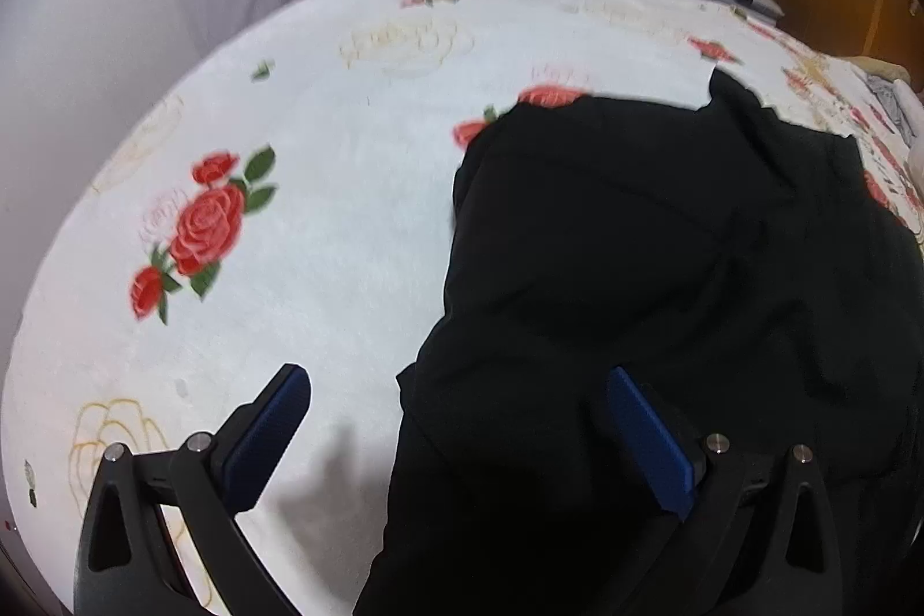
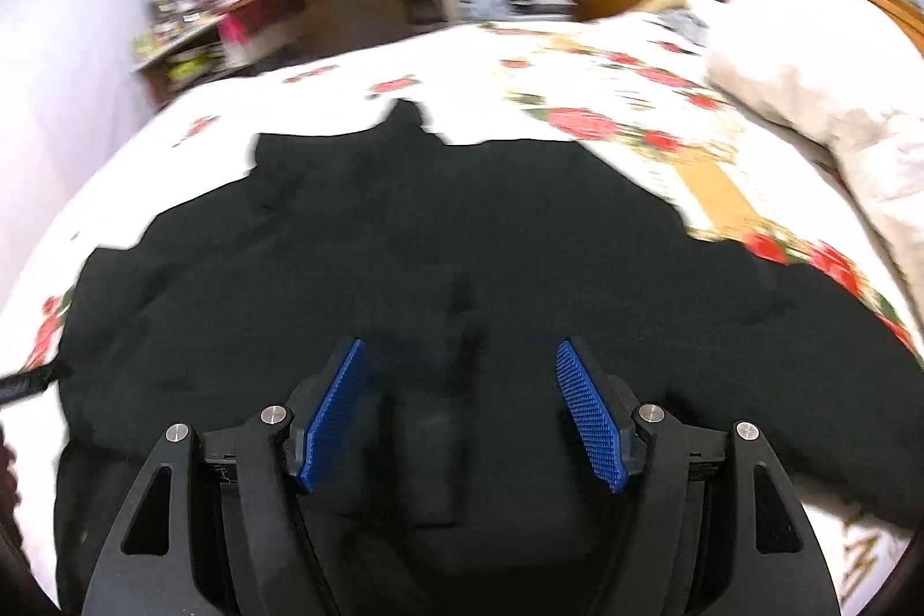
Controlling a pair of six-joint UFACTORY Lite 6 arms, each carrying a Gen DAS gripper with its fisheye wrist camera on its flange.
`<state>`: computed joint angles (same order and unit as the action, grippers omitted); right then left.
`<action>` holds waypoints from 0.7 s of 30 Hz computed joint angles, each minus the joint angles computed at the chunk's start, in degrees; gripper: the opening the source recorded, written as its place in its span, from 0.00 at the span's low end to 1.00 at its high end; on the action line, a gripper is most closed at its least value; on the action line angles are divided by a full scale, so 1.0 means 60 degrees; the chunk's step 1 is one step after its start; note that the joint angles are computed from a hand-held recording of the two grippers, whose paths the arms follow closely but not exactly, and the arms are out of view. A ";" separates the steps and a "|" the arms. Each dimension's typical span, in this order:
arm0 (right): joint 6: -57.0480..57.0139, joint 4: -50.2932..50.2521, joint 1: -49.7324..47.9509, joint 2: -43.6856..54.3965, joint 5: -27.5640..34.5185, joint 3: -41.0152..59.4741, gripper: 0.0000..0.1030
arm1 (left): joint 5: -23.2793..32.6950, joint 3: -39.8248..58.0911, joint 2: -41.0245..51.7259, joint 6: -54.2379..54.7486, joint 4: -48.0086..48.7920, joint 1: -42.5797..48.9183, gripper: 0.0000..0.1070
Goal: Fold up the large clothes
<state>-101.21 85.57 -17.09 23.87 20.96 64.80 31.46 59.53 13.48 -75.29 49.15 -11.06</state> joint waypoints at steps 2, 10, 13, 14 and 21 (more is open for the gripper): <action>0.0627 -0.1224 0.0582 0.0499 -0.0746 0.0161 0.66 | 0.0125 -0.0002 -0.0163 0.0208 -0.0208 -0.0198 0.96; 0.0620 -0.1617 -0.1313 -0.1317 0.0353 -0.0722 0.67 | 0.0170 -0.0328 -0.1468 0.0430 -0.0527 -0.1872 0.96; 0.0867 -0.2278 -0.3229 -0.1813 0.1481 -0.0659 0.67 | 0.0046 -0.0285 -0.1584 -0.0034 -0.0502 -0.2742 0.96; 0.0768 -0.2381 -0.3780 -0.1888 0.1808 -0.0666 0.67 | 0.0069 -0.0196 -0.1514 -0.0131 -0.0506 -0.3032 0.96; 0.1168 -0.3525 -0.7479 -0.0204 0.2279 0.1435 0.67 | 0.0254 0.1357 -0.0145 -0.0331 -0.0541 -0.4838 0.96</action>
<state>-94.21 64.42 -61.97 22.64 34.63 73.41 32.98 67.68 12.61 -77.27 45.90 -40.09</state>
